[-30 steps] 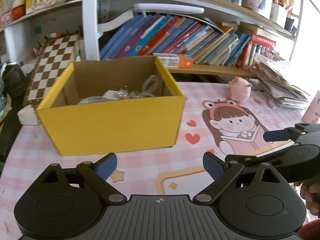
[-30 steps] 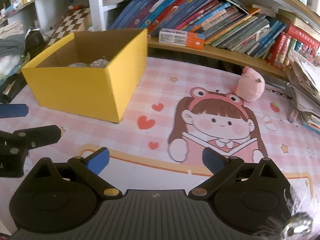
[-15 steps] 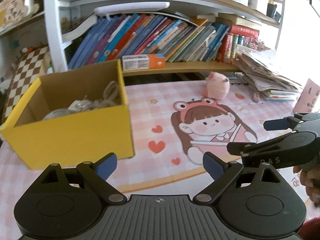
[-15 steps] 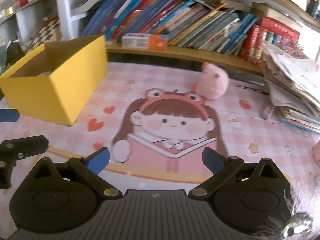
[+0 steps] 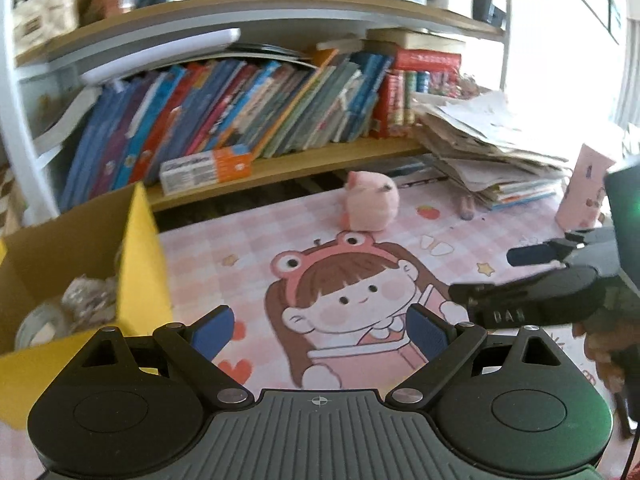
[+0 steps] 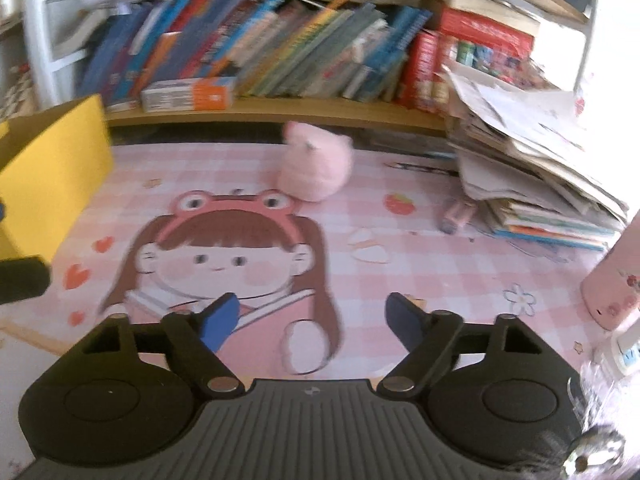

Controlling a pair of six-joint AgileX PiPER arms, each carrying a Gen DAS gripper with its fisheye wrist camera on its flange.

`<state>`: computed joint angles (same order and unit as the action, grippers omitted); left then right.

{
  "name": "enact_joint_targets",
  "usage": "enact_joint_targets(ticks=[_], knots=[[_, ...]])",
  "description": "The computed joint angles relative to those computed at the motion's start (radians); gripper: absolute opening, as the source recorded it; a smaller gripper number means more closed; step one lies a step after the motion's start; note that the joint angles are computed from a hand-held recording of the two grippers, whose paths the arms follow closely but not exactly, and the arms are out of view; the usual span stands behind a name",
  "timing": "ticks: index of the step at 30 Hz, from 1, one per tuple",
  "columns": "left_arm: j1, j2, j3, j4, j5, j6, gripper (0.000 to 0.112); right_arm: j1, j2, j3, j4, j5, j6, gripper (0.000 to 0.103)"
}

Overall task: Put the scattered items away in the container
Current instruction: 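Move the left tool to the pink plush pig while the right tool approaches the pink hair clip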

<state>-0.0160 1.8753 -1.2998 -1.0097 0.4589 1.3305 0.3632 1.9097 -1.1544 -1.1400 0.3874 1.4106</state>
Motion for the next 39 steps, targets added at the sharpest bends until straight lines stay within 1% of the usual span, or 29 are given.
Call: enact_joint_targets(ticks=[5,7,13,17,21,26,32,34,39], knots=[[-0.049,0.065,-0.075,0.039,-0.026,-0.05,0.095,-0.075,0.069,-0.054,-0.011,0.01,-0.002,0.074],[-0.067,0.099,-0.118,0.064,-0.032,-0.09,0.095,-0.104,0.101,-0.088,-0.008,0.019,-0.017,0.071],[-0.128,0.204,-0.258,0.154,-0.043,-0.221,0.094,-0.18,0.191,-0.205,0.058,0.023,-0.1,0.065],[-0.159,0.269,-0.347,0.195,-0.043,-0.294,0.094,-0.214,0.24,-0.283,0.125,0.034,-0.173,0.064],[-0.197,0.358,-0.473,0.263,-0.037,-0.388,0.094,-0.237,0.284,-0.352,0.174,0.051,-0.228,0.064],[-0.23,0.458,-0.61,0.335,-0.024,-0.502,0.094,-0.262,0.348,-0.443,0.212,0.064,-0.272,0.064],[-0.264,0.577,-0.774,0.452,-0.042,-0.637,0.094,-0.279,0.426,-0.557,0.239,0.096,-0.299,0.059],[-0.268,0.625,-0.854,0.502,-0.021,-0.702,0.094,-0.284,0.451,-0.594,0.25,0.11,-0.304,0.059],[-0.278,0.766,-1.102,0.612,0.065,-0.861,0.094,-0.293,0.494,-0.655,0.259,0.129,-0.296,0.059]])
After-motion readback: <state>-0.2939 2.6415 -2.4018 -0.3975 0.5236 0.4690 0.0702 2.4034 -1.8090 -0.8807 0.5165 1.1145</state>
